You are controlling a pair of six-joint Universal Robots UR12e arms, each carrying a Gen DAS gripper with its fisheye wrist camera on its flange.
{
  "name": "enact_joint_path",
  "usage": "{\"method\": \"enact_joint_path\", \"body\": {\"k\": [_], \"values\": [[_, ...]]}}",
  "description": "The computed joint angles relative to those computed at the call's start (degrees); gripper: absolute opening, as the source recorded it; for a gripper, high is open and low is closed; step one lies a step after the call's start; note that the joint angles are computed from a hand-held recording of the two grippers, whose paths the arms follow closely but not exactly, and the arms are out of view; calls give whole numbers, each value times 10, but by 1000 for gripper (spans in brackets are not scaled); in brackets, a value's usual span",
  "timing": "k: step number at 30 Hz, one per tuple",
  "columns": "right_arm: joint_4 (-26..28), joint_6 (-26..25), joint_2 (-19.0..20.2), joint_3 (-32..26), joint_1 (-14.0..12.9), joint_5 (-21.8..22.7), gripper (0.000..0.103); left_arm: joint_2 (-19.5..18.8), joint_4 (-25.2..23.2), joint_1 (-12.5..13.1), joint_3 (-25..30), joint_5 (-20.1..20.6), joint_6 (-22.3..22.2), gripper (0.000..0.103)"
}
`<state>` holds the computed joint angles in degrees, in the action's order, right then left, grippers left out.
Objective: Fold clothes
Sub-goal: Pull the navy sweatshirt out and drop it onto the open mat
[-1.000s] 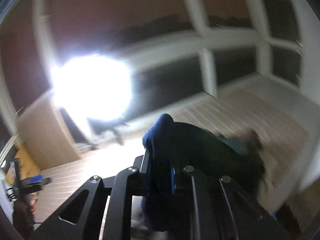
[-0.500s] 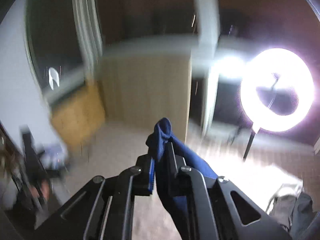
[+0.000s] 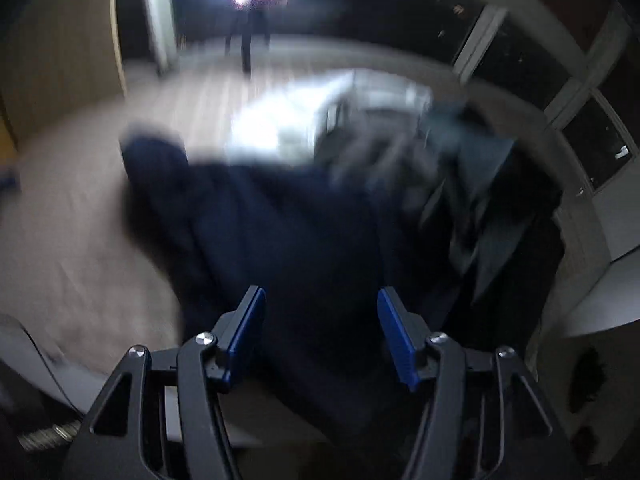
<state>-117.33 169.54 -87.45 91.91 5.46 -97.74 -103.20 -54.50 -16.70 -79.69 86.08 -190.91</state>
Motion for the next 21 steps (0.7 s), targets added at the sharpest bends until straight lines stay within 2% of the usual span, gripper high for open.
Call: {"method": "enact_joint_path", "body": {"k": [2, 4, 5, 6, 7, 9, 10, 12, 14, 16, 21], "values": [[-13, -44, 4, 27, 14, -28, 58, -17, -13, -6, 21, 3, 9, 84], [-55, -88, 10, 50, 24, -71, 57, -22, -24, -9, 30, 11, 13, 84], [-76, -111, 12, 60, 25, -83, 54, -23, -28, -8, 33, 13, 14, 83], [-81, -121, 11, 63, 19, -74, 28, -23, -30, -8, 35, 16, 14, 83], [-73, -111, 9, 58, 9, -54, 9, -23, -29, -7, 36, 20, 12, 81], [-45, -53, -5, 41, -28, 45, 5, -18, -21, -5, 34, 31, 10, 80], [-50, -23, -18, 38, -49, 99, 3, -15, -15, -3, 30, 37, 10, 80], [-90, 34, -46, 35, -82, 184, 3, -4, -1, 4, 17, 46, 6, 80], [-154, 78, -66, 24, -103, 244, 3, 7, 11, 12, 6, 47, 1, 80], [-213, 87, -72, -5, -98, 241, 3, 19, 25, 21, -6, 50, -3, 80], [-268, 58, -37, -128, -45, 266, 3, 51, 59, 39, -34, 60, -10, 79]]}}
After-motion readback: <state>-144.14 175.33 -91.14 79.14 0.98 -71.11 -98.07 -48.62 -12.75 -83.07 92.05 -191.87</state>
